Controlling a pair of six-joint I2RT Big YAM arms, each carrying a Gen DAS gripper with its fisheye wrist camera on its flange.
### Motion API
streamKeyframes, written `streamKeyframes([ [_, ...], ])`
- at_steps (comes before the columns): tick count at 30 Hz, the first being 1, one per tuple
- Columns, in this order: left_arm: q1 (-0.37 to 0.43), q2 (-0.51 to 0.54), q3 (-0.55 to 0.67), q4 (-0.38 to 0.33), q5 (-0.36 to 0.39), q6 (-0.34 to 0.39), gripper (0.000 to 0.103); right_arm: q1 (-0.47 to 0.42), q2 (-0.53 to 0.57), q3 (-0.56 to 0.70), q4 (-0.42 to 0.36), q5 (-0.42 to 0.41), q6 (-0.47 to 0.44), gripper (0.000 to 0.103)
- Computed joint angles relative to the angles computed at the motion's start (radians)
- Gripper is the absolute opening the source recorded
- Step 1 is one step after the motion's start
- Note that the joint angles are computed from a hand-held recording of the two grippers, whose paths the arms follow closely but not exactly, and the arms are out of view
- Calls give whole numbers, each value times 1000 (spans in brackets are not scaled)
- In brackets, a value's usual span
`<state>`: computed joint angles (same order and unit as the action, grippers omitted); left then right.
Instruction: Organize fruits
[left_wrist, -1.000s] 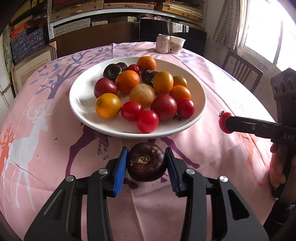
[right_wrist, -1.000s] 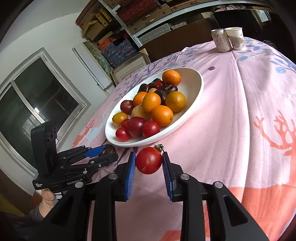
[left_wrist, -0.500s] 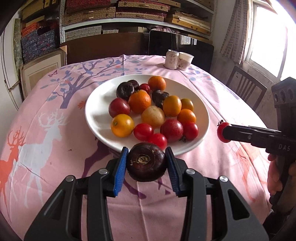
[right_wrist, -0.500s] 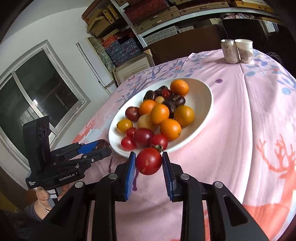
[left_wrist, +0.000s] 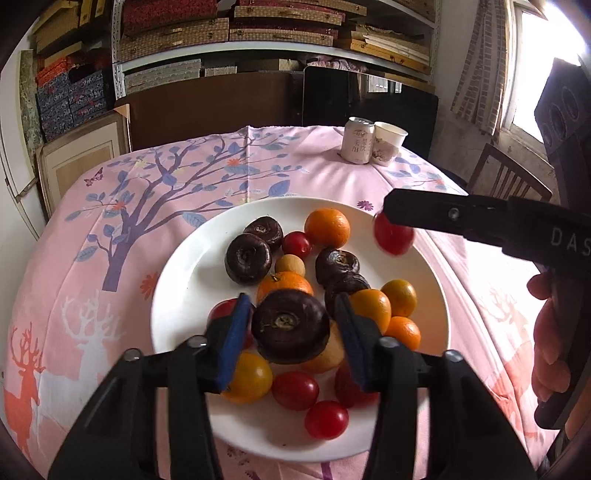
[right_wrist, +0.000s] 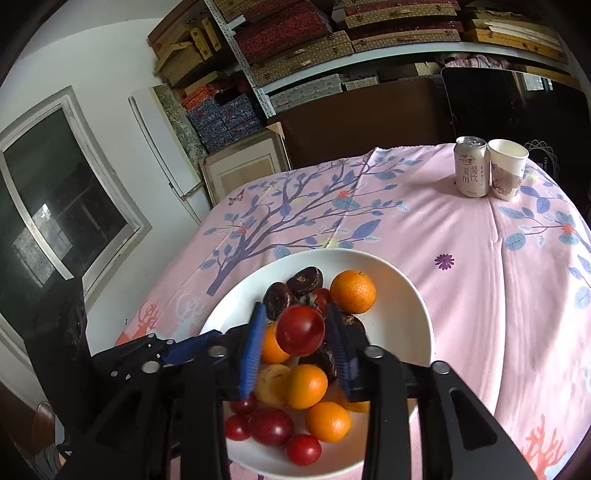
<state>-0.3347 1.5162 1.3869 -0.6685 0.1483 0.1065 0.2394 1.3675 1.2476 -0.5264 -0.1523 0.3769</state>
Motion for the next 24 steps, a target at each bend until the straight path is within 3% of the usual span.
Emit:
streamKeyframes([
  [1,-1,5,-1,6,-22,-10,87,0,8,2,-3,16,11,62],
  [5,8,-10,-24,-5,-57,-23,90,-2,-23,-54,15,12,40,62],
  [7,18,-23,-38,-39,-60,-30,98,5,-64,-106,23,14,55,67],
  [9,28,-43,-64,-84,-59,-27,98,16,-119,-175,37,17,81,80],
  [10,32,-55,-79,-102,-58,-21,98,22,-143,-204,37,15,89,96],
  [11,36,-71,-99,-115,-60,-14,98,32,-169,-232,25,17,91,100],
  [17,75,-213,-250,-141,-48,-8,98,108,-345,-399,30,54,116,100],
  [20,68,-326,-343,-87,-178,-39,98,144,-405,-439,16,67,155,100],
  [22,56,-395,-385,-72,-256,-57,98,189,-438,-449,-7,139,167,100],
  [24,65,-469,-418,-72,-250,-65,98,245,-471,-460,-23,222,166,100],
])
